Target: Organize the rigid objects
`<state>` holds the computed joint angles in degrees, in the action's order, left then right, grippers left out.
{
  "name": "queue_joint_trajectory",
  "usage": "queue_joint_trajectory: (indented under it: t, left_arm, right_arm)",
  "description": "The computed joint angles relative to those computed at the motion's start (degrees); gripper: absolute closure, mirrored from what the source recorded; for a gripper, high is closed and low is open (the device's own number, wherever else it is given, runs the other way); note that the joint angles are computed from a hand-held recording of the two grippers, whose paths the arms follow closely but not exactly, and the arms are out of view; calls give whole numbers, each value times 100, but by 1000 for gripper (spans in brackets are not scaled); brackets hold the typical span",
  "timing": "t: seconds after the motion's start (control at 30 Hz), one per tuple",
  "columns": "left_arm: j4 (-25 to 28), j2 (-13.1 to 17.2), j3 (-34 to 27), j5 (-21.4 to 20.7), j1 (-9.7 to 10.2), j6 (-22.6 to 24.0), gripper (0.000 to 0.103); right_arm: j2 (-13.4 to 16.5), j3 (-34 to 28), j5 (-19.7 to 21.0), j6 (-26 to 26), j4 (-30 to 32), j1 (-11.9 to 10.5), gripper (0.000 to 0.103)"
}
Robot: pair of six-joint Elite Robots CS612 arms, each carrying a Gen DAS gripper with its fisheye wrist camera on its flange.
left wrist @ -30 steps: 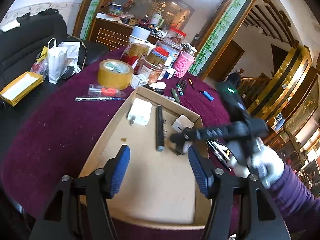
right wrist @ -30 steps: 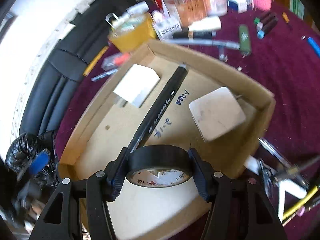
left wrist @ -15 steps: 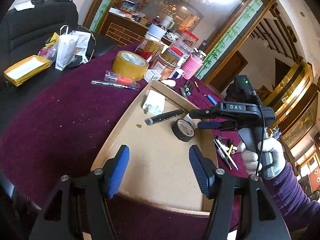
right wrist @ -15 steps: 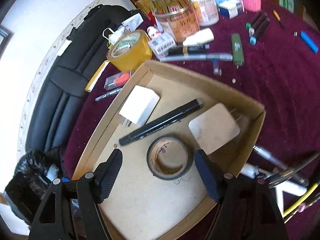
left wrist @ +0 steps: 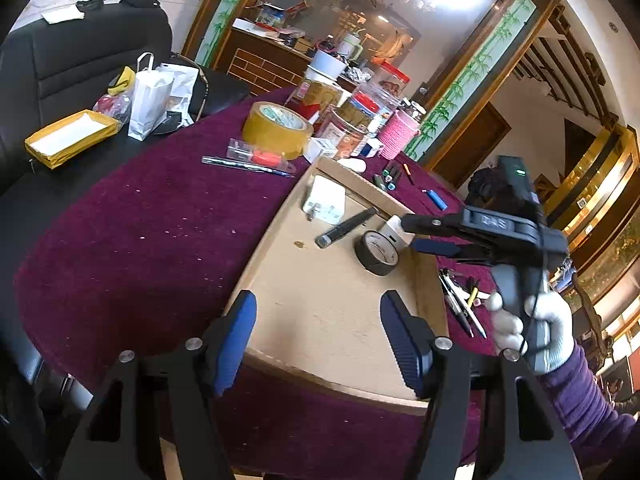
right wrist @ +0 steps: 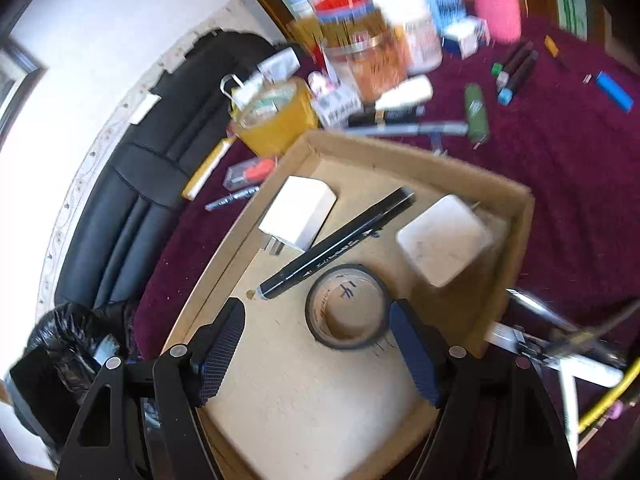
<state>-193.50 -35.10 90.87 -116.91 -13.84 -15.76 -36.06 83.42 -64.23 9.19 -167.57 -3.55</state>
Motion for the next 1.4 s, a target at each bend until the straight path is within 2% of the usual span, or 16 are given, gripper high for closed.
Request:
queue_joint_trajectory:
  t: [0.2, 0.23, 0.3, 0.33, 0.37, 0.4, 0.43, 0.5, 0.57, 0.67, 0.73, 0.87, 1.0, 1.1, 1.27, 1.4]
  left_arm:
    - [56, -82, 47, 50, -145, 347, 39]
    - [78, -90, 48, 44, -169, 373, 39]
    - [133, -108, 61, 55, -227, 445, 39]
    - [162, -119, 72, 69, -256, 471, 39]
    - [225, -140, 89, 99, -297, 506, 39]
    - [261, -153, 102, 112, -317, 538, 39]
    - [295, -178, 129, 146, -351, 567, 39]
    - [351, -240, 195, 236, -437, 651, 39]
    - [360, -294, 260, 292, -519, 734, 39]
    - [296, -361, 356, 422, -670, 900, 39]
    - [230, -386, 395, 615, -791, 1008, 39]
    - [96, -390, 416, 1267, -1076, 1215, 39]
    - [205, -334, 327, 1095, -1212, 1170, 39]
    - [307, -315, 344, 884, -1273, 1157, 39]
    - [359, -317, 429, 621, -1308, 1090, 39]
    - [321, -276, 446, 387, -1305, 1051, 39]
  right_arm:
    - [-370, 941, -1062, -98, -1675, -20, 23]
    - [-410, 1086, -1322, -100, -2037, -14, 23]
    - [-455, 1399, -2231, -267, -3064, 72, 22]
    - [-429, 1492, -2599, -377, -3517, 115, 18]
    - [-385, 1590, -3078, -498, -4088, 174, 6]
    - [-326, 1659, -3399, -550, -4582, 204, 0]
    - [-255, 1690, -3515, -563, -4955, 199, 0]
    - [-168, 1754, -3501, -589, -5347, 138, 0]
    - [-206, 1786, -3486, -486, -4936, 40, 0]
    - [-247, 1884, -3093, -88, -4569, -192, 0]
    - [-258, 1977, -3134, 22, -4631, -285, 0]
    - [-331, 2187, -3350, 31, -4847, -432, 0]
    - [-446, 2368, -3636, -104, -5140, -475, 0]
    - [-454, 2423, -3660, -14, -5279, -492, 0]
    - [-372, 2358, -3656, 157, -5066, -472, 0]
    - [-352, 2309, -3649, 101, -5049, -454, 0]
